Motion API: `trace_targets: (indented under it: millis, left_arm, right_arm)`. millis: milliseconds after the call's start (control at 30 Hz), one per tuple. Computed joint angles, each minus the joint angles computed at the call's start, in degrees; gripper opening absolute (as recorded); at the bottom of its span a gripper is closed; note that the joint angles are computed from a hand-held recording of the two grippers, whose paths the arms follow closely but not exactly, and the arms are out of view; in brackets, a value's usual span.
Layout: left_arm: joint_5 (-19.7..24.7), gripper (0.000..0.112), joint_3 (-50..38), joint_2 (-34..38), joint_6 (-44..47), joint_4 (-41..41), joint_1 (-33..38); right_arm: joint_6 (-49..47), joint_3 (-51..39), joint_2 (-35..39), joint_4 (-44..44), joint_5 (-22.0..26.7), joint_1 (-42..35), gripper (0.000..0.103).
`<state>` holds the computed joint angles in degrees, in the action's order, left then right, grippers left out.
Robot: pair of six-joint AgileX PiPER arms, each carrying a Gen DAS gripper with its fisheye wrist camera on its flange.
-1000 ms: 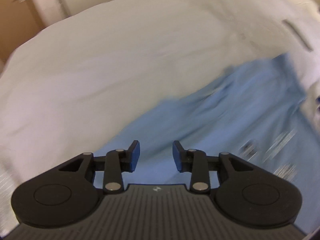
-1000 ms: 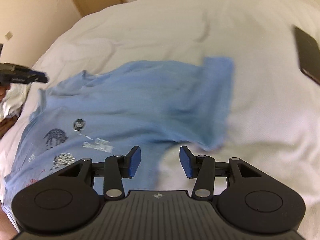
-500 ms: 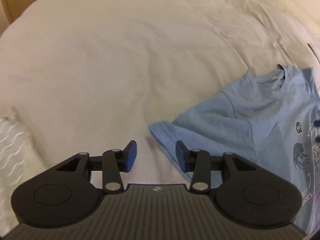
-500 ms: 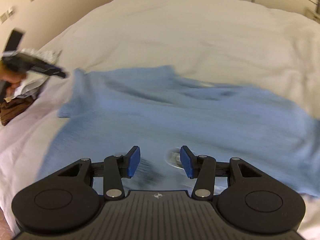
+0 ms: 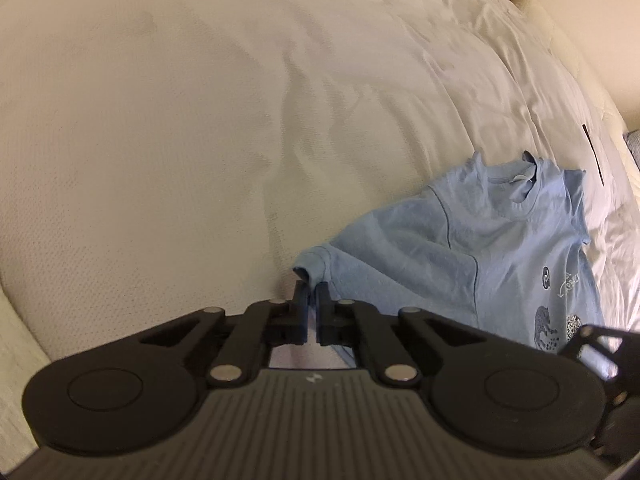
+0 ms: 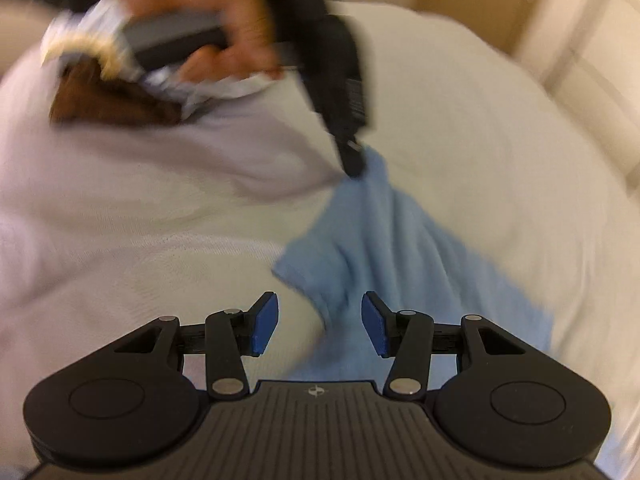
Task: Fold clothes
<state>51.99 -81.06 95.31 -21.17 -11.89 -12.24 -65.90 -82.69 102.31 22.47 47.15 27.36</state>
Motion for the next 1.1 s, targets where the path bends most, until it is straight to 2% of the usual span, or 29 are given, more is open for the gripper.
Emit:
trace_targets:
  millis: [67,167,200,233,267,300,367,433,567,633,700,733,800,867,967,1100]
  left_arm:
    - [-0.7,0.001,0.7,-0.1,0.5,-0.9,0.6]
    - [-1.5,0.0,2.1,-0.6,-0.5,-0.5,0.5]
    - [-1.8,0.0,2.4,-0.7,-1.0,-0.4,0.4]
    - [-1.8,0.0,2.6,-1.0,-1.6,0.2,0.4]
    - [-1.7,0.0,2.8,-1.2,-2.3,0.8,0.3]
    - [-1.3,0.0,2.8,-1.4,-2.6,1.0,0.3]
    - [-0.1,0.0,2.8,-2.0,-4.2,3.1,-0.4]
    - [0.3,0.0,3.9,-2.9,-4.9,3.0,-0.2]
    - [0.6,0.0,4.8,-4.1,-6.9,4.7,-0.3]
    - [1.3,0.0,3.7,-4.3,-8.5,7.1,-1.2]
    - [1.8,0.0,2.1,-3.9,-9.3,9.2,-2.4]
    - [1.9,0.0,1.0,-3.4,-9.4,10.0,-3.2]
    - [1.7,0.002,-2.0,-1.4,-7.3,10.2,-4.7]
    - [1.2,0.005,-5.6,1.4,-4.8,9.0,-5.7]
    - [0.8,0.013,-11.6,6.1,-0.5,7.0,-6.9]
    - [2.6,0.02,-23.4,14.6,3.2,7.0,-9.5]
  right_arm:
    - [-1.6,2.2,0.9,-5.6,-6.1,4.2,0.046]
    - [-4.8,4.9,2.6,-10.8,-12.5,7.6,0.042]
    - [-6.4,6.2,2.9,-12.1,-15.2,8.4,0.029]
    - [-7.9,6.9,3.0,-12.3,-16.9,8.6,0.002]
    - [-7.7,6.5,3.2,-12.8,-16.5,8.6,0.001]
    - [-8.6,5.8,2.9,-11.1,-15.3,8.1,0.001]
    - [-16.2,5.5,1.3,-3.6,-11.8,6.2,0.001]
    - [-20.5,6.0,0.2,-0.5,-9.1,5.4,0.002]
    - [-17.7,5.0,1.5,-0.7,-6.6,3.3,0.004]
    - [-17.6,4.3,0.9,1.5,-4.5,1.6,0.025]
    - [-18.1,4.8,-0.8,4.3,-2.8,-0.1,0.034]
    - [-16.8,4.6,-1.6,5.0,-1.5,-1.2,0.034]
    - [-13.5,4.2,-3.3,5.3,0.8,-3.5,0.034]
    - [-10.4,4.0,-5.1,4.2,2.0,-6.2,0.04]
    - [-7.6,2.3,-5.5,1.4,4.4,-13.1,0.04]
    - [-7.9,-7.3,0.8,-3.7,7.6,-23.2,0.04]
